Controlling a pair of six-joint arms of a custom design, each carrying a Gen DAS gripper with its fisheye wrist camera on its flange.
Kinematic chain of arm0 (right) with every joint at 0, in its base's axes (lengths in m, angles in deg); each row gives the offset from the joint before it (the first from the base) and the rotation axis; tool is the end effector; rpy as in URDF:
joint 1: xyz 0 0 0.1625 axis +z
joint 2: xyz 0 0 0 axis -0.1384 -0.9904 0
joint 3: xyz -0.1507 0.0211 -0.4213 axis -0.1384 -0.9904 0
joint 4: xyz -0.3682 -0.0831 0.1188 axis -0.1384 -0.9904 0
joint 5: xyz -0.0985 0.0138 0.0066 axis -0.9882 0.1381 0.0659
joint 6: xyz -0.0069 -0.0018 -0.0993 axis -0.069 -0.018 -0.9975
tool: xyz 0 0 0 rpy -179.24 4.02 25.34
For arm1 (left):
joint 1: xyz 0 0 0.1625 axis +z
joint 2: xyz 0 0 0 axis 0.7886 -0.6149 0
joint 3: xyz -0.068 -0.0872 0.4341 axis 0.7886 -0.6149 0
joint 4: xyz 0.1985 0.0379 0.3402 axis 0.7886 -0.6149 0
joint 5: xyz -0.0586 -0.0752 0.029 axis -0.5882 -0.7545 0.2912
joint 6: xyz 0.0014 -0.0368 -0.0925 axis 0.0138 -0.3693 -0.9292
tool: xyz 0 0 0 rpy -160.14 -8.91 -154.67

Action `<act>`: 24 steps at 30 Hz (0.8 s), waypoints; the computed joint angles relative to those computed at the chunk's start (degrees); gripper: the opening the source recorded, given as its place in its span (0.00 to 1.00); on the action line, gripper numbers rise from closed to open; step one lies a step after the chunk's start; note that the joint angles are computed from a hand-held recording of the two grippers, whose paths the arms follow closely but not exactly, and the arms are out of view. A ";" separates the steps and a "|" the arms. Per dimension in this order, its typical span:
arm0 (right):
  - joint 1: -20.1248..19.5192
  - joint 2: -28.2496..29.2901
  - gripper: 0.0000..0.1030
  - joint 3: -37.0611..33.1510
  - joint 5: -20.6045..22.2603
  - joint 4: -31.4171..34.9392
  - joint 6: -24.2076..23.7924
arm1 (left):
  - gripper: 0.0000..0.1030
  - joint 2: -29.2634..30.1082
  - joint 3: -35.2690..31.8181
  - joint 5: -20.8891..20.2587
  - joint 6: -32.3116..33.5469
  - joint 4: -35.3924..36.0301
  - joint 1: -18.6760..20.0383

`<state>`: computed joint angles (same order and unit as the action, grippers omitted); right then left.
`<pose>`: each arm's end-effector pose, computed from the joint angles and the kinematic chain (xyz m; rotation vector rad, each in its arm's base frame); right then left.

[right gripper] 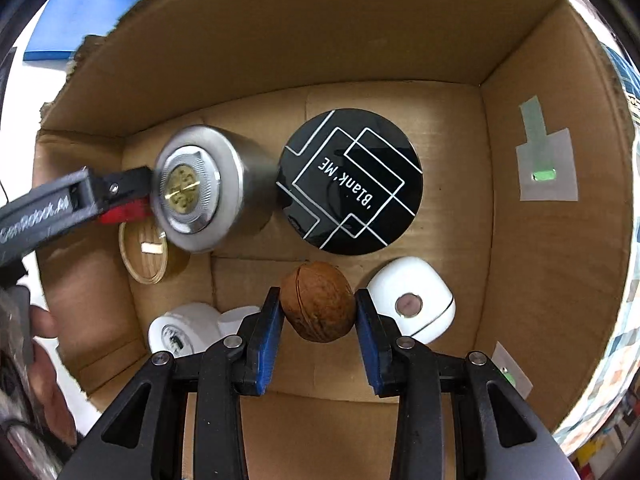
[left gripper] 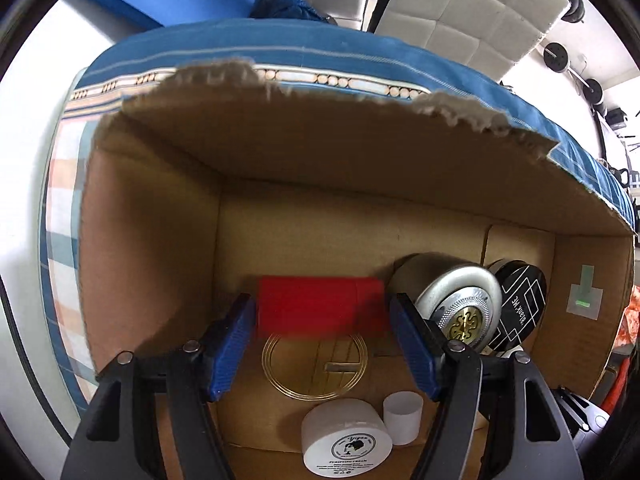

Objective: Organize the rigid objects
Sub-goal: 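Lower the red case and walnut into the box and open both tools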

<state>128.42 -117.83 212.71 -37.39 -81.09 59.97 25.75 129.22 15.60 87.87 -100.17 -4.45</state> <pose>0.3049 -0.3706 0.0350 -1.7900 -2.0216 0.7702 -0.2668 -0.5624 0.1318 1.5427 1.9135 0.7340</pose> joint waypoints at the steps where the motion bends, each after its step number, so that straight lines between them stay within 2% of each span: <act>1: -0.22 0.08 0.37 0.11 0.07 0.00 0.34 | 0.67 0.01 -0.05 0.04 -0.34 0.21 0.06; 6: -0.76 -0.49 0.37 0.94 0.27 1.31 1.68 | 0.69 -0.49 0.61 0.25 -0.39 0.11 -0.05; 11: -2.05 0.66 0.37 -0.91 0.24 2.57 0.70 | 0.75 -1.56 1.54 0.56 -0.24 0.12 -0.37; 14: -1.96 0.44 0.39 -1.44 0.41 3.98 0.55 | 0.87 -2.52 2.01 0.33 -0.58 0.57 -0.78; 15: -1.77 0.22 0.48 -1.61 0.42 4.51 0.44 | 0.97 -2.87 1.98 -0.32 -0.63 0.90 -0.88; 16: -1.89 1.45 0.54 -3.49 0.20 5.36 0.23 | 1.00 -3.47 2.22 -0.68 -0.52 1.00 -0.92; 17: -1.42 1.30 0.71 -4.15 -0.18 6.89 0.83 | 1.00 -3.98 2.44 -0.89 -0.24 0.64 -1.18; 18: -0.81 0.97 0.81 -4.95 -0.77 9.21 1.79 | 1.00 -4.48 2.60 -1.36 -0.10 0.38 -1.59; 24: 2.29 0.12 0.85 -8.75 -1.63 17.96 6.10 | 1.00 -6.71 1.84 -3.19 -0.16 1.36 -2.34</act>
